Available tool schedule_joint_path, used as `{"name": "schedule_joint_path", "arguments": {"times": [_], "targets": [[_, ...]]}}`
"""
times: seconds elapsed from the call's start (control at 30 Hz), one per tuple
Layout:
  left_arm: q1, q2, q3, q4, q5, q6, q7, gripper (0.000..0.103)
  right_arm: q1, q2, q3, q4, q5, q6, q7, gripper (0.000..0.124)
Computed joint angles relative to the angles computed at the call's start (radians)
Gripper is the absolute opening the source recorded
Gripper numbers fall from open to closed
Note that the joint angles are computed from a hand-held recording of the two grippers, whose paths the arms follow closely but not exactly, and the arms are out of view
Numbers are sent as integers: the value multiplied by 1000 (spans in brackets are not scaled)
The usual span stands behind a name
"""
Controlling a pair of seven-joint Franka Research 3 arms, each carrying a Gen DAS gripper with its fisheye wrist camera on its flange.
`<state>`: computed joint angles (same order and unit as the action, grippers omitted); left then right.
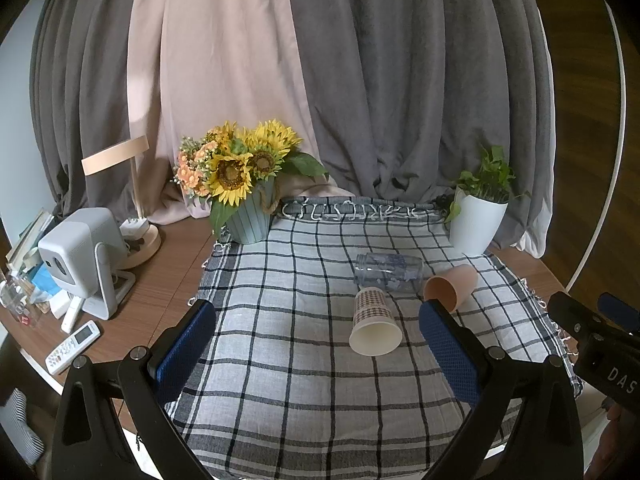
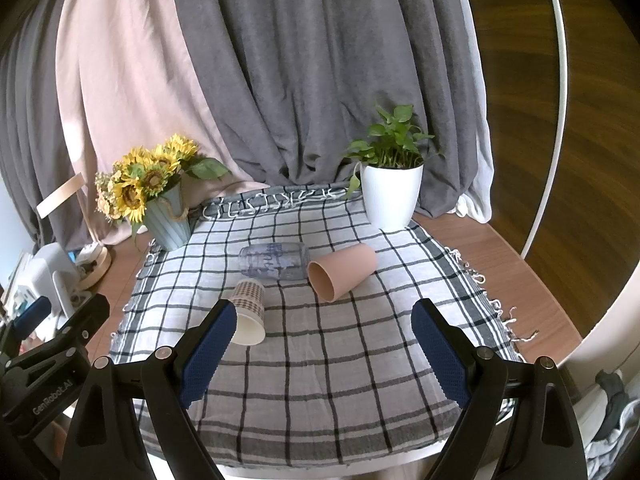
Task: Flip cup upside down
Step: 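Move the right tool to the houndstooth paper cup and close around it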
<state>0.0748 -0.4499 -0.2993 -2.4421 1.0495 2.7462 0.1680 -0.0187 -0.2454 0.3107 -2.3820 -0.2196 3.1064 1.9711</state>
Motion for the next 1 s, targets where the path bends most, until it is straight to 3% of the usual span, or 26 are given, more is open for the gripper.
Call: {"name": "schedule_joint_path", "arguments": {"times": [0.17, 0.33, 0.4, 0.5, 0.57, 0.67, 0.77, 1.0], "targets": [[-2, 18, 0, 6, -1, -14, 5, 103, 13, 1, -10, 4, 7, -4, -9, 89], [-45, 90, 50, 36, -104, -66, 145, 103, -19, 60, 29, 50, -60, -30, 41, 89], [-57, 118, 81, 45, -164, -65, 210, 103, 44, 104, -17, 86, -34, -57, 6, 89], [-59, 155, 110, 58, -233, -70, 285, 103, 130, 191, -69, 184, 52, -141, -90, 89], [-53, 175, 121, 69, -262, -80, 324, 103, 181, 260, -93, 261, 191, -211, -225, 89], [-44, 212, 137, 97, -301, -102, 382, 103, 216, 360, -106, 387, 311, -332, -333, 89], [-38, 267, 153, 143, -334, -120, 444, 103, 263, 443, -144, 495, 298, -417, -320, 89], [-38, 391, 212, 241, -584, -92, 656, 103, 367, 670, -230, 820, 289, -674, -309, 89]]}}
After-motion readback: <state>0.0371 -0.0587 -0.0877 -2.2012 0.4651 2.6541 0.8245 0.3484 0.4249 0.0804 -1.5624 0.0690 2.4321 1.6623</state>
